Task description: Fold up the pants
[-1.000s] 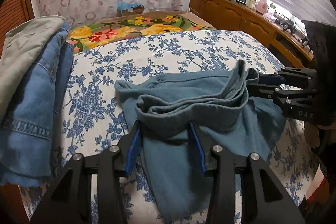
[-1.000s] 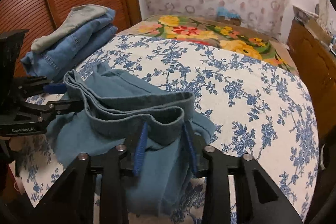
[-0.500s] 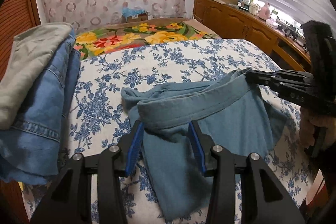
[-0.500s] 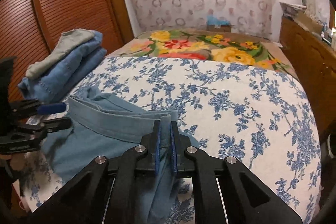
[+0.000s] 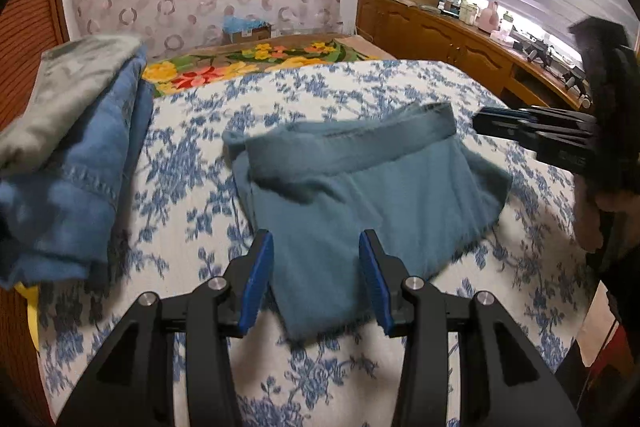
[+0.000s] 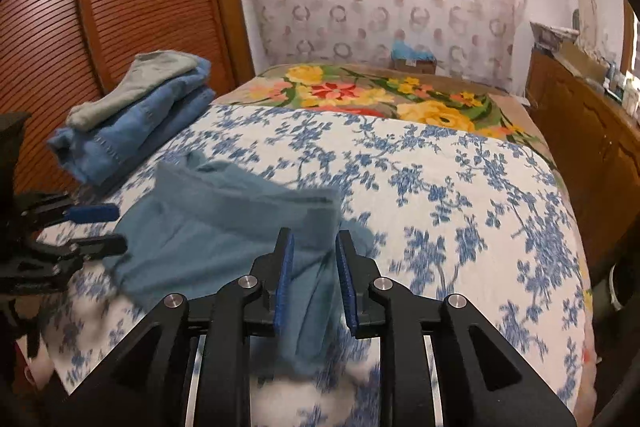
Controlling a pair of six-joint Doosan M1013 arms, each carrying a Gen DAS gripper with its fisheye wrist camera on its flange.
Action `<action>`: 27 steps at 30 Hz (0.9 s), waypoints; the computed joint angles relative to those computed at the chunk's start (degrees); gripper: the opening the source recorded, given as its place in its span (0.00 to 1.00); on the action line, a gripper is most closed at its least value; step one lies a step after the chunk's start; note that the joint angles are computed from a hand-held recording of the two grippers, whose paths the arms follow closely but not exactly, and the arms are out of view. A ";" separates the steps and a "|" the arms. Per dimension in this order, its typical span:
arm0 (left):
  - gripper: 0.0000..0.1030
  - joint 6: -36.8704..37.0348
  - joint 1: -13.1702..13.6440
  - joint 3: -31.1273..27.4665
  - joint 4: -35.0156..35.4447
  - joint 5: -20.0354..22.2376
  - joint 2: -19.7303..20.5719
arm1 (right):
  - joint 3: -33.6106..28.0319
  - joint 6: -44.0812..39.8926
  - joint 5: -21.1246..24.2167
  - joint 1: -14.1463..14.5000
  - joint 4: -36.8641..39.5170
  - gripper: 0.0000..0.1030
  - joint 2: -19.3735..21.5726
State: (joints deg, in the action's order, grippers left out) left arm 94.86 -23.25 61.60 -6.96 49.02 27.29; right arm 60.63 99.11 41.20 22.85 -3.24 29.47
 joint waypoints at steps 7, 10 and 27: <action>0.42 -1.02 0.05 2.29 -0.33 -0.88 -1.01 | 4.13 -1.53 -0.77 0.83 1.15 0.23 -2.39; 0.42 -1.02 0.04 3.08 -0.34 -1.03 -1.28 | 5.25 -1.54 -1.07 1.15 1.18 0.29 -3.00; 0.43 -1.86 -0.39 4.36 1.36 -2.79 -1.37 | 5.48 0.22 2.30 0.81 1.87 0.31 -2.36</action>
State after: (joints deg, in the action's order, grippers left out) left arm 93.00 -23.64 65.96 -5.60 46.23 25.91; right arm 66.11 99.33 43.49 23.67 -1.37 27.11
